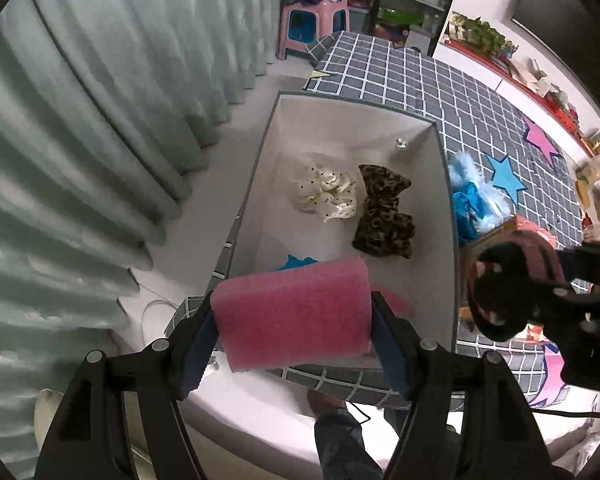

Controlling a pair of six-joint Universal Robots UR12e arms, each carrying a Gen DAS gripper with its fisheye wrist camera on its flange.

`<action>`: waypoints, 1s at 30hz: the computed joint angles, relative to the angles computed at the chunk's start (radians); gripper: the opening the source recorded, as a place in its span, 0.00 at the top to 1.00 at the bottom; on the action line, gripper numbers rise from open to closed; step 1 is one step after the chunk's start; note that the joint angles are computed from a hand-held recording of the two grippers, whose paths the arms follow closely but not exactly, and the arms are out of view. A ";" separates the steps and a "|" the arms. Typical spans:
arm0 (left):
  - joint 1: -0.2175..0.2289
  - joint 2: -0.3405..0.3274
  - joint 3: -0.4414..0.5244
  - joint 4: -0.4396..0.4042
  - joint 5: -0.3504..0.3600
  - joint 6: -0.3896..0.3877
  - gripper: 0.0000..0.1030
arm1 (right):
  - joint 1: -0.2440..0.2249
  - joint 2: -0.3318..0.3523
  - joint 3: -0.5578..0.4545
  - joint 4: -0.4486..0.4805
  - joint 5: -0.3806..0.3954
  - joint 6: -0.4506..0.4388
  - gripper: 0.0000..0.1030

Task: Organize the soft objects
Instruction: 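Carry the pink foam block and sock over the white box with both tools, then open both tools to drop the foam block and sock into the box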

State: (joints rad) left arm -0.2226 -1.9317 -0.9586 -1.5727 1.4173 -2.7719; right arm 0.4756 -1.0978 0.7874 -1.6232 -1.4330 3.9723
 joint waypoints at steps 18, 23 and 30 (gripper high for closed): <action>-0.017 -0.044 0.031 -0.036 0.031 -0.030 0.28 | -0.026 0.059 -0.063 0.062 0.042 -0.026 0.52; -0.025 -0.060 0.045 -0.045 0.040 -0.038 0.28 | -0.035 0.060 -0.049 0.055 0.059 -0.008 0.52; -0.034 -0.083 0.065 -0.055 0.055 -0.049 0.28 | -0.045 0.063 -0.038 0.047 0.070 0.009 0.52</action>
State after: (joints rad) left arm -0.2570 -2.0147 -0.8937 -1.6281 1.4726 -2.8210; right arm 0.4307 -1.0353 0.7491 -1.5764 -1.3626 3.9817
